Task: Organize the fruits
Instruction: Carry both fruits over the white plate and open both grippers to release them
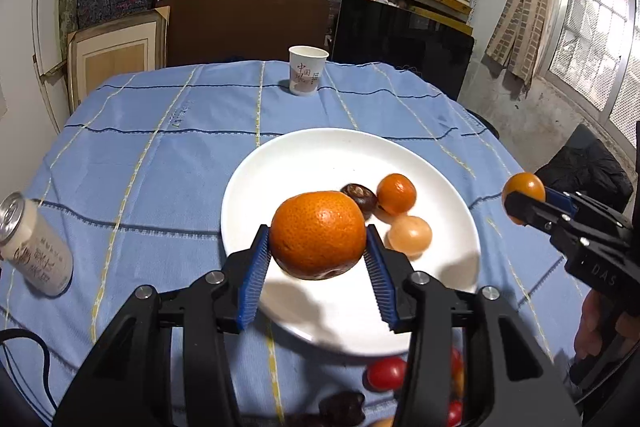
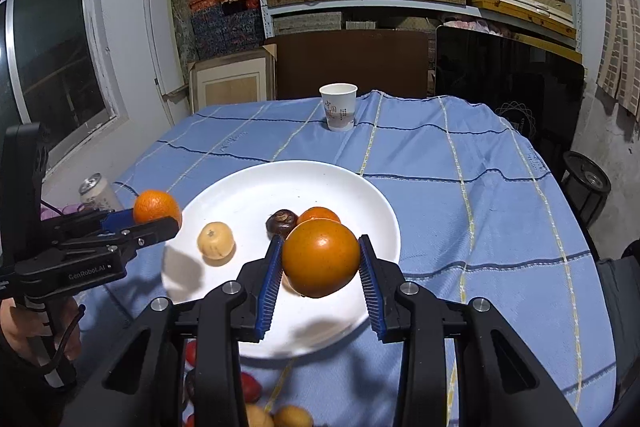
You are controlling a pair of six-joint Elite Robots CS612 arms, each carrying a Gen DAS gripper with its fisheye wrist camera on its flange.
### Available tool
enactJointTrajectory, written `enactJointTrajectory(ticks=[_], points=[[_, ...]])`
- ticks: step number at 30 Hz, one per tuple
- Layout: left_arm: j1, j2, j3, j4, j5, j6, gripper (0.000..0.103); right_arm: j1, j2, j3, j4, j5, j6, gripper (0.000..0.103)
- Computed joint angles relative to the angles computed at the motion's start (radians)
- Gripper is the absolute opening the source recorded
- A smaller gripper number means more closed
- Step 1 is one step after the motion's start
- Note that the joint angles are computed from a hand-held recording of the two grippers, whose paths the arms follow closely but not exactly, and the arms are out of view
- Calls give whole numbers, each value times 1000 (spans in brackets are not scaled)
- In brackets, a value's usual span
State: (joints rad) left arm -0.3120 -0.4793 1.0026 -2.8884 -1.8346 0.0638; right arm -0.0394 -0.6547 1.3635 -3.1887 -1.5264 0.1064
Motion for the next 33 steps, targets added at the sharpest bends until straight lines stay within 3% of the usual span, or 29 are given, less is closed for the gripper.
enactJointTrajectory(ticks=[12,18,19,20,22,24,33], points=[[-15,154,-304,224,74,-4,46,-4,87,-146,152,-41,20,38],[-16,184,-358,286,81,4,47,-2,98,-168,189,-42,7,38],[-17,185,-360,292,82,6,52,-1,98,-170,196,-42,1,38],[-17,181,-351,274,87,1,63,-1,96,-170,198,-45,-3,38],[-16,165,-317,215,94,-14,75,0,92,-163,194,-44,-9,39],[-14,145,-284,169,93,-26,77,2,85,-150,168,-60,-10,44],[-4,28,-70,46,47,-29,77,14,31,-62,100,-68,-26,45]])
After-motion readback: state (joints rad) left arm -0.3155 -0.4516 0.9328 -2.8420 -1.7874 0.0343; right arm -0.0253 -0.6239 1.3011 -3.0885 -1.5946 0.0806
